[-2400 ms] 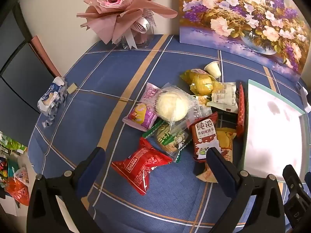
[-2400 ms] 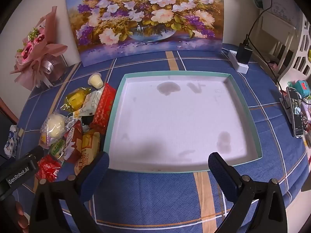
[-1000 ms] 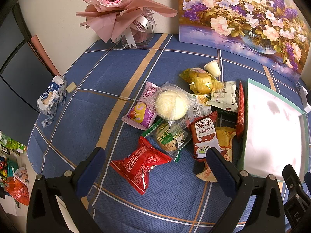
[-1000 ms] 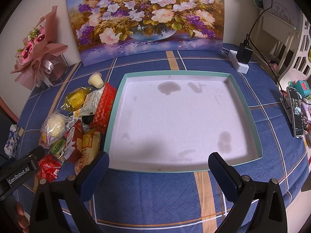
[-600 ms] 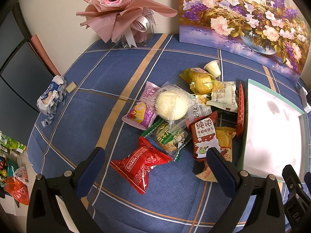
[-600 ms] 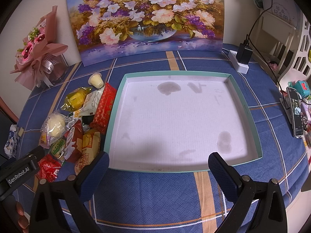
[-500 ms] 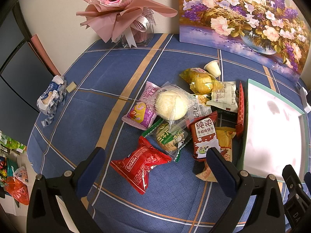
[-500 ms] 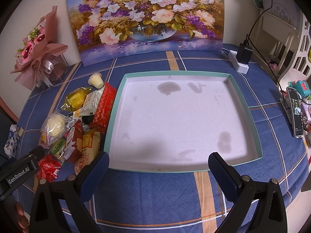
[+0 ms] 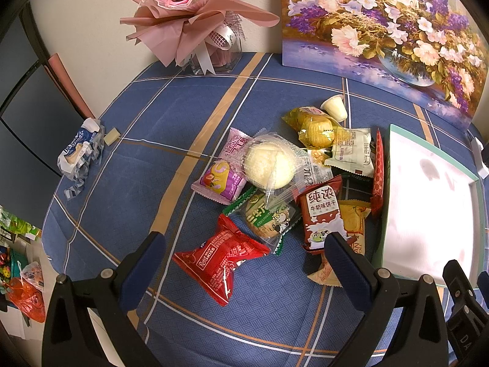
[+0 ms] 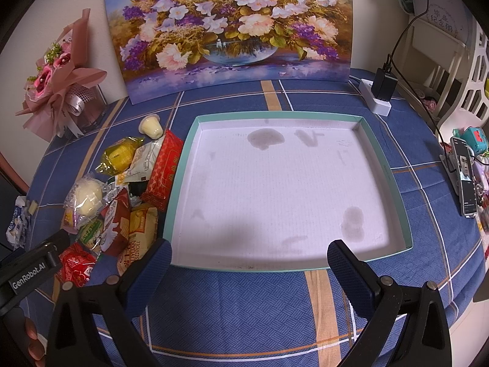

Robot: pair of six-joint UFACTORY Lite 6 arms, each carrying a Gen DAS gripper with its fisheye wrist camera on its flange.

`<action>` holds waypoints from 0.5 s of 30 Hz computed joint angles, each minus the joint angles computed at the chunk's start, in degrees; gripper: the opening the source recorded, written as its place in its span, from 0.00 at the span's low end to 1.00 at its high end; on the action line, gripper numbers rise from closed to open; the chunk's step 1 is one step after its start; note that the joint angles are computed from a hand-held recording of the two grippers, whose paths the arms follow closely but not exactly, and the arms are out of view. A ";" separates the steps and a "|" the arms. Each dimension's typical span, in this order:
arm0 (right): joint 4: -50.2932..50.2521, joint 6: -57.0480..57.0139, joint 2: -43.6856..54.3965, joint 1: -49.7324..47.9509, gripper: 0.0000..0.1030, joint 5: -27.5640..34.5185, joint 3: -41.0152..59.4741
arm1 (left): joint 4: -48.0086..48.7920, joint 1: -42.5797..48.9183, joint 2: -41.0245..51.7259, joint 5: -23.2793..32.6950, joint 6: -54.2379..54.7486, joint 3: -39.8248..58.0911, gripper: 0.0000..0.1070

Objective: Organize snacks

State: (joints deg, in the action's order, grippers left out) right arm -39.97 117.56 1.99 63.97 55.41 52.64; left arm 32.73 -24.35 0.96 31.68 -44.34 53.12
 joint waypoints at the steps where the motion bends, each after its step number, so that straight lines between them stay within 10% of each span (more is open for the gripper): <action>1: 0.00 0.00 0.00 0.00 1.00 0.00 0.00 | 0.05 -0.05 0.04 -0.02 -0.13 0.00 0.96; 15: -0.41 -0.70 1.19 -0.50 1.00 -1.47 0.83 | -3.43 0.96 -0.26 -1.42 3.25 -0.26 0.96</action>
State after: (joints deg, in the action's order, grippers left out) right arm -40.38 116.85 3.19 63.47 53.94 53.48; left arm 29.30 -23.39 0.70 30.26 -41.09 52.86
